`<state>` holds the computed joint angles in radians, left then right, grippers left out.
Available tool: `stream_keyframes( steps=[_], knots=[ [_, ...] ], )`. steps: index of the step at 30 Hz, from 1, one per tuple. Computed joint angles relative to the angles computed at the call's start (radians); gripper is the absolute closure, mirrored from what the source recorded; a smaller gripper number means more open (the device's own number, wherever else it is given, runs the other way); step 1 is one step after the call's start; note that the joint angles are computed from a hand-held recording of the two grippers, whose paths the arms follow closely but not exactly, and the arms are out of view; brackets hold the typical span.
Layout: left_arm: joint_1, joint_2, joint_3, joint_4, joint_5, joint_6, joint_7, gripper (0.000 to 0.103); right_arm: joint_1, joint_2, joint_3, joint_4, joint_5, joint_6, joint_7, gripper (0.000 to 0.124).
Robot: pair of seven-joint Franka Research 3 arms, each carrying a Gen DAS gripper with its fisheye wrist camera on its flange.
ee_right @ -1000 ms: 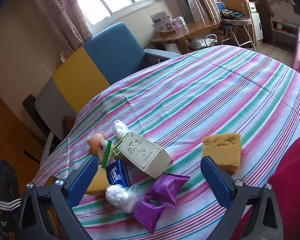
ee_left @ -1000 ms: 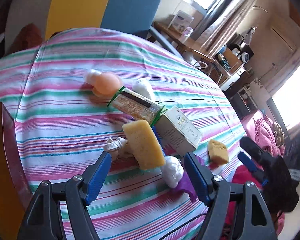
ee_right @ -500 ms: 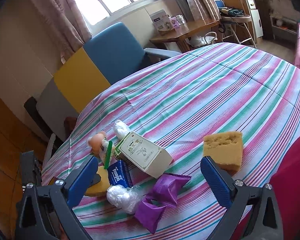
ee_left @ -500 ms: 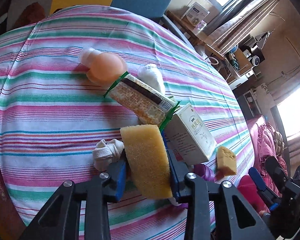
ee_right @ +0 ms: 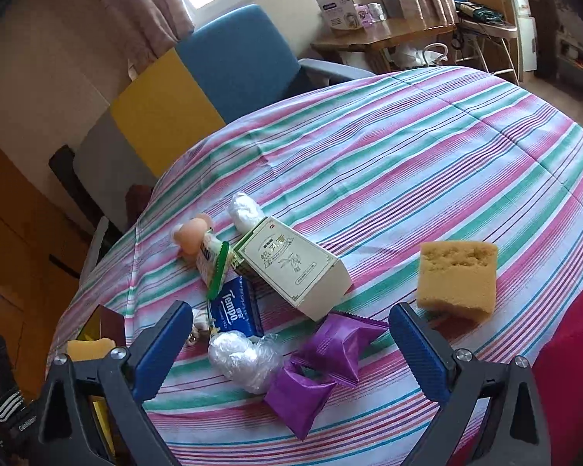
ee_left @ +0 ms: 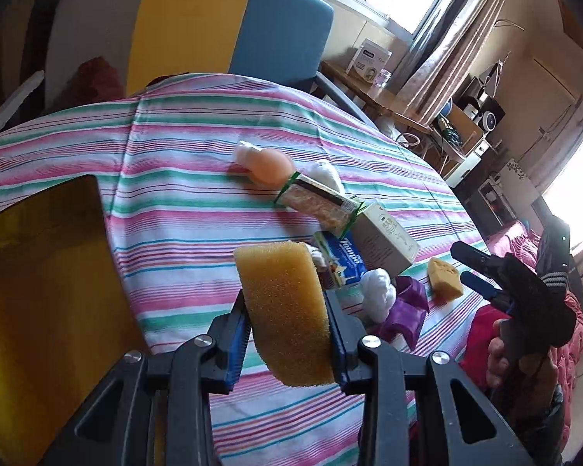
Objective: Organize objects
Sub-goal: 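Carry the sponge over the gold tray with the left tool while the right tool grasps the white plastic bundle, then release the sponge into the tray with the left tool while the right tool drops the plastic bundle there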
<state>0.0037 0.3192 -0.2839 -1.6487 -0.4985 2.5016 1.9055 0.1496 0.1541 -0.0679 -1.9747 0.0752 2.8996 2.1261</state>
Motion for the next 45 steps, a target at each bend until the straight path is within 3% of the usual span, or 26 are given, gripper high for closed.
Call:
stream_keyframes(
  steps=[3,6,10,18,19,20,21,30,37,45],
  knots=[
    [0.028,-0.056,0.014,-0.071,-0.027,0.016,0.020,0.068,0.001,0.012,0.004,0.023,-0.012,-0.039,-0.017,0.034],
    [0.045,-0.098,0.042,-0.125,-0.042,0.019,0.029,0.068,-0.022,0.031,0.045,0.058,0.074,-0.088,-0.143,0.049],
    [0.067,-0.138,0.084,-0.180,-0.050,0.031,0.020,0.068,-0.012,0.082,0.076,0.140,0.117,-0.184,-0.307,0.056],
    [0.111,-0.174,0.146,-0.251,-0.043,0.051,-0.001,0.068,0.112,0.228,-0.007,0.340,-0.163,-0.425,-0.241,0.057],
    [0.116,-0.174,0.153,-0.255,-0.033,0.054,-0.010,0.068,0.111,0.239,-0.008,0.353,-0.172,-0.438,-0.243,0.061],
    [0.121,-0.172,0.158,-0.252,-0.023,0.052,-0.021,0.068,0.108,0.251,-0.005,0.368,-0.175,-0.447,-0.252,0.079],
    [0.127,-0.166,0.164,-0.247,-0.012,0.052,-0.031,0.068,0.111,0.259,-0.006,0.377,-0.184,-0.455,-0.255,0.087],
    [0.165,-0.039,0.187,-0.100,0.194,0.043,-0.168,0.068,0.105,0.251,0.003,0.363,-0.176,-0.413,-0.272,0.088],
    [0.154,0.106,0.209,0.093,0.434,-0.036,-0.327,0.068,0.097,0.233,0.008,0.332,-0.140,-0.361,-0.273,0.088],
    [0.152,0.223,0.209,0.255,0.575,-0.121,-0.390,0.066,0.096,0.227,0.010,0.319,-0.123,-0.336,-0.290,0.088]
  ],
)
